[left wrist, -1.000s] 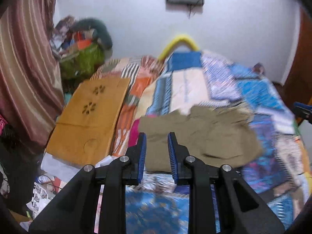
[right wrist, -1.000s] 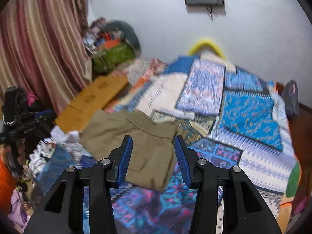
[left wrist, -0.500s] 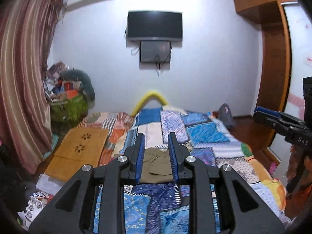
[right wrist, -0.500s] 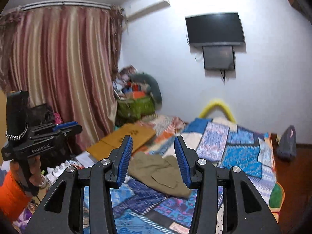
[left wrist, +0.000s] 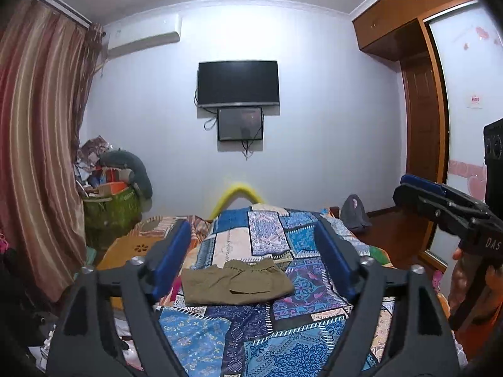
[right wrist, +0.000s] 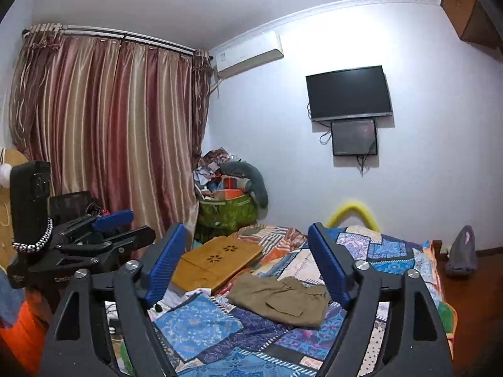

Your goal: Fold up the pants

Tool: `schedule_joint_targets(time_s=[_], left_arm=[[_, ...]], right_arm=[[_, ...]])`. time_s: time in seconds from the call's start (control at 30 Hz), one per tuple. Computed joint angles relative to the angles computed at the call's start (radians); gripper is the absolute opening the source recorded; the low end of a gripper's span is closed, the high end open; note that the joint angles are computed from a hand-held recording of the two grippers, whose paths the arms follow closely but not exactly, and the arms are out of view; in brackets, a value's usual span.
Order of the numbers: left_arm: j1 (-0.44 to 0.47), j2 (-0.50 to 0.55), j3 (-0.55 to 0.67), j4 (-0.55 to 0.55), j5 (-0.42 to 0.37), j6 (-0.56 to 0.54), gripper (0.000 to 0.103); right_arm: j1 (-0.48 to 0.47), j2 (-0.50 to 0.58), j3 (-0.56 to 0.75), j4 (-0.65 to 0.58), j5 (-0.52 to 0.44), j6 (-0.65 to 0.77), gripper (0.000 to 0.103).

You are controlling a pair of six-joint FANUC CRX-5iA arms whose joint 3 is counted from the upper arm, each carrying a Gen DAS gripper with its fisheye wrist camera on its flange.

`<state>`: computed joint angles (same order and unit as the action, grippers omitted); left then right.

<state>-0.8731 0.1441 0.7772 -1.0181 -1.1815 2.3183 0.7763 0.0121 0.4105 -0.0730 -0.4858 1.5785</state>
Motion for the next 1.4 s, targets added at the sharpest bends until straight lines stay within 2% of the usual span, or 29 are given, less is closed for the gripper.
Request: schedule_joint_targets(time_s=[0.07,0.13,0.3,0.77,1.07,1.4], left_arm=[[-0.018,-0.01,-0.017,-0.029,0.002,0.028,0.099],[-0.037,-0.019,-0.032,-0.061,-0.002,0.055,0.103],[-0.056,-0.018,-0.036,-0.082,-0.022,0.081,0.103],[-0.045,-0.019,-0.039,-0.069,-0.015,0.09,0.103],[-0.03,-0.027,-0.054,-0.047,0.001,0.101,0.103],[-0.012,-0.018,-0.064,-0.024,0.014,0.104,0.103]], right_arm=[[0.009,-0.025,-0.052,0.047,0.049,-0.048,0.092],[0.017,-0.037,-0.089,0.107,0.087,-0.11,0.103],[0.032,-0.051,-0.149,0.241,0.134,-0.233,0.103],[0.037,-0.072,-0.178,0.226,0.12,-0.219,0.103],[0.028,-0.068,-0.148,0.158,0.083,-0.162,0.103],[0.027,-0.064,-0.135,0.16,0.055,-0.165,0.103]])
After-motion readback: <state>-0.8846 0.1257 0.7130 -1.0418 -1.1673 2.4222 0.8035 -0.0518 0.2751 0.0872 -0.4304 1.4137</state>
